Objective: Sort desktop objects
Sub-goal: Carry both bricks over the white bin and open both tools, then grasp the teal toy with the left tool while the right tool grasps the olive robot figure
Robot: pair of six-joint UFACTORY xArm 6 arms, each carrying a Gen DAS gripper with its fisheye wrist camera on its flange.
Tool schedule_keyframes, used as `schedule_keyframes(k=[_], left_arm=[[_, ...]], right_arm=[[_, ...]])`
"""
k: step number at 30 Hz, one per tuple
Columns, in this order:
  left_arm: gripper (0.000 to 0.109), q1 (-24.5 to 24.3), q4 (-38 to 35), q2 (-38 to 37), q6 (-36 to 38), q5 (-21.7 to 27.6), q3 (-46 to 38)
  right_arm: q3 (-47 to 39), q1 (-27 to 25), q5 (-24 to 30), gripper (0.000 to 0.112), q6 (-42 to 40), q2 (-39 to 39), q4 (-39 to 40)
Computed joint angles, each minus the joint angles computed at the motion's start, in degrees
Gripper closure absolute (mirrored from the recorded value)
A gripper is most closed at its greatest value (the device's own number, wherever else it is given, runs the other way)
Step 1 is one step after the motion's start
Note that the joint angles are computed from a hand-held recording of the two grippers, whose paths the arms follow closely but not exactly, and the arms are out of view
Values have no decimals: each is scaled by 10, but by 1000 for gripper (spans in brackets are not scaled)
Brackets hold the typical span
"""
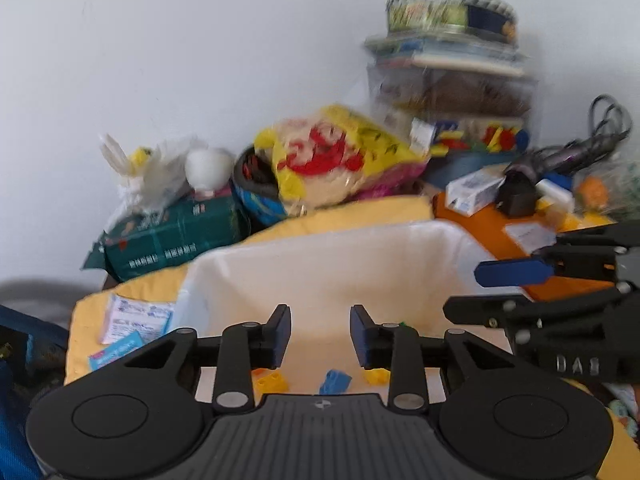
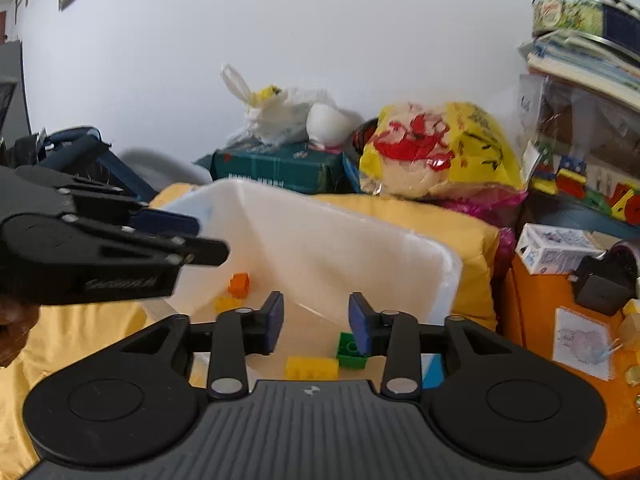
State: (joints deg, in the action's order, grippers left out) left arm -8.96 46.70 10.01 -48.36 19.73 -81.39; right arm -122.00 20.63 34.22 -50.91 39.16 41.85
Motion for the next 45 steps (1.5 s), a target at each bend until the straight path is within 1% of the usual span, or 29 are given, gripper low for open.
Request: schedule_keyframes(k=[1,3,5,6,7,9,11,12,13,15,17,18,21,23,24,26,27,29,30,31,32,33,35,37,38,40,42,43,45], left_arm=[[68,-2,24,-23,-26,-10,26],[66,-8,69,-69,-79,-9,79],[66,-14,53,-108,-86,-5,135],[66,-19,37,-122,-84,3,160],[66,-24,6,-132,-74,10,184],[66,-30,-58,-138,-53,13,222],[66,-34,-101,-135,-49,17,241],[66,-34,-109,-133,-54,13,248],[66,-35,-109,-129,-63,15,249],[66,-32,-117,-117,-59,7,246],[66,-29,-136,-104,-42,-1,239],[66,-26,-141,-93,-37,-6,232],[66,-23,-138,-82,-47,-8,223],[68,-19,-184,-75,-19,-25,222],[68,-17,-227,-73,8,-37,225],[66,-14,-305,-71,51,-44,227],[65,-13,-331,-67,62,-38,221],[65,-12,-340,-61,73,-24,208],[65,-11,-330,-56,72,-12,199],[65,-11,-333,-52,77,-3,191],[65,-11,-355,-45,99,6,183],[66,-10,-367,-42,110,1,182],[69,-9,-378,-36,114,-1,177],[77,-11,-369,-34,113,-5,177],[79,-11,-359,-37,107,-8,180],[81,-15,-351,-56,113,-20,201],[81,-21,-307,-92,90,-23,233],[81,-27,-280,-117,78,-21,254],[81,-42,-257,-165,71,-4,294]], right_arm=[[25,-1,-3,71,-26,-20,29],[94,-5,-2,70,-88,-73,92],[149,-15,35,70,-157,-116,149],[181,-18,49,68,-185,-137,159],[218,-16,45,63,-196,-159,146],[289,-7,13,63,-181,-189,84],[326,-13,36,68,-158,-197,42],[336,-15,43,76,-132,-196,19],[347,-15,42,78,-109,-197,2],[353,-13,19,80,-59,-191,-25],[351,-8,-15,80,-38,-184,-25],[337,-7,-16,80,-22,-174,-37],[311,-3,-13,79,-18,-154,-34],[300,1,-20,70,-18,-140,-30],[296,2,-21,67,-9,-135,-33],[297,0,-22,68,-1,-130,-33],[290,0,-18,67,-1,-124,-30],[284,1,-12,70,-11,-118,-26],[282,2,-7,79,-22,-117,-25],[282,4,-8,83,-26,-117,-29],[285,6,-11,83,-27,-119,-35],[289,6,-9,83,-27,-123,-36],[306,3,-7,83,-32,-140,-26],[337,1,-16,83,-53,-166,-13],[359,0,-25,83,-68,-183,-5],[394,-6,-30,83,-91,-213,10],[424,-15,-22,83,-109,-242,21],[438,-20,-20,83,-118,-255,27],[459,-29,-5,83,-129,-275,36]])
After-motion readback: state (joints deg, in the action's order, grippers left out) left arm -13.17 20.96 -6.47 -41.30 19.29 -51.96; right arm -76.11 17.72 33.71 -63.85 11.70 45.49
